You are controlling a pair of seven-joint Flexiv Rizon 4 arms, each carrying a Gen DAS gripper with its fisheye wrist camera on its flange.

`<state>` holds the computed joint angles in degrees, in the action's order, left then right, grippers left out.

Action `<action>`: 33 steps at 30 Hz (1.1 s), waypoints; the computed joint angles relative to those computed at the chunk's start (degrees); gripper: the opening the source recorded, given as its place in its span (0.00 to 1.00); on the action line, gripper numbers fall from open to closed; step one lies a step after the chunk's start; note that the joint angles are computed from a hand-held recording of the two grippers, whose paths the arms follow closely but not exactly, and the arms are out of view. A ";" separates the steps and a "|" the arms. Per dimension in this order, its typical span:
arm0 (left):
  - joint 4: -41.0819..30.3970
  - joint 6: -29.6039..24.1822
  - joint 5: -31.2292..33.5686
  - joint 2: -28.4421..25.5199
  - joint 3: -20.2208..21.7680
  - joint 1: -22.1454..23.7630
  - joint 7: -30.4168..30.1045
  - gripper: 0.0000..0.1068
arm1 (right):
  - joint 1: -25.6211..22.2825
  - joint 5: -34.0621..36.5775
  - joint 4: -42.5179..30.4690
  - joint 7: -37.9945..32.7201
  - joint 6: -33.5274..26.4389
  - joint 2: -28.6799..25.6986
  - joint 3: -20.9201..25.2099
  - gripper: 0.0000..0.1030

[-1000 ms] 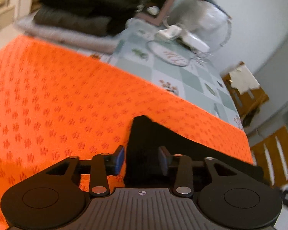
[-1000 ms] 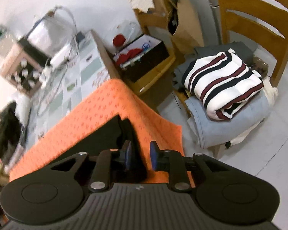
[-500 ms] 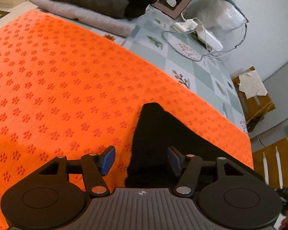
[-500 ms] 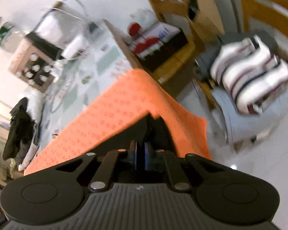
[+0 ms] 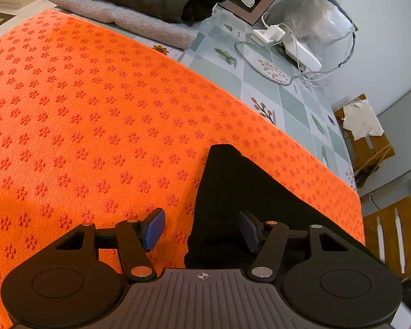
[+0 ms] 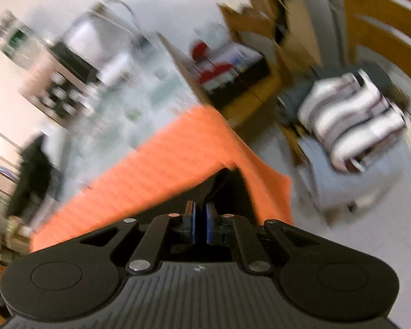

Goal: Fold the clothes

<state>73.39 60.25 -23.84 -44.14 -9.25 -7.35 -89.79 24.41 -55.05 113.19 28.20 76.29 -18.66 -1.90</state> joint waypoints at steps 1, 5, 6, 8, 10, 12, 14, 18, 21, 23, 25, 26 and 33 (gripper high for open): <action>-0.05 -0.10 0.04 0.01 0.03 -0.01 -0.03 0.58 | -0.60 2.99 0.31 -2.07 -0.13 -0.55 1.28 0.16; -0.12 0.36 -0.16 0.29 -0.54 0.08 0.59 0.58 | 1.20 -6.84 2.69 8.55 4.50 0.28 -4.34 0.26; -0.09 0.83 -0.40 0.46 -0.96 0.13 1.10 0.58 | 0.92 -9.46 2.59 10.78 5.37 0.31 -4.96 0.33; -0.06 1.75 -0.94 0.76 -1.75 0.19 2.15 0.58 | -0.77 -9.67 1.49 9.78 6.00 -0.65 -3.66 0.44; -0.27 2.29 -1.74 1.04 -3.05 0.35 3.97 0.59 | -1.82 -7.12 0.25 6.87 6.22 -2.05 -2.31 0.44; -0.73 2.18 -3.08 1.24 -4.69 0.53 6.01 0.60 | -0.79 -8.03 -0.44 7.53 6.84 -2.60 -3.77 0.08; -1.55 1.43 -4.94 1.19 -6.46 0.64 8.00 0.61 | 0.57 -11.79 -1.42 9.37 6.26 -2.52 -5.52 0.05; -4.20 -1.56 -7.95 0.37 -8.39 -0.11 11.26 0.61 | 0.65 -18.04 -5.62 8.15 4.56 -3.20 -4.33 0.05; -5.94 -3.00 -9.31 -0.38 -8.47 -1.23 12.04 0.61 | 0.32 -18.68 -10.15 3.10 6.12 -5.76 -2.31 0.05; -6.39 -3.47 -9.78 -0.62 -8.14 -1.75 12.27 0.61 | 0.54 -17.24 -12.88 0.56 9.66 -8.23 -1.86 0.05; -6.71 -3.98 -9.49 -0.72 -7.33 -2.23 12.28 0.61 | -0.68 -11.28 -15.77 -7.24 13.44 -11.71 1.56 0.05; -6.76 -4.19 -9.29 -0.73 -6.90 -2.41 12.10 0.61 | -2.59 -7.25 -17.30 -13.01 14.18 -13.65 5.62 0.05; -4.27 -3.04 -7.80 0.44 -4.01 -2.27 8.76 0.61 | -4.80 0.46 -16.82 -25.36 15.55 -13.33 11.36 0.24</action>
<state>69.12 57.21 -31.64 -43.70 -13.25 -9.63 -81.03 19.61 -54.60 96.37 2.85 91.84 -31.99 9.46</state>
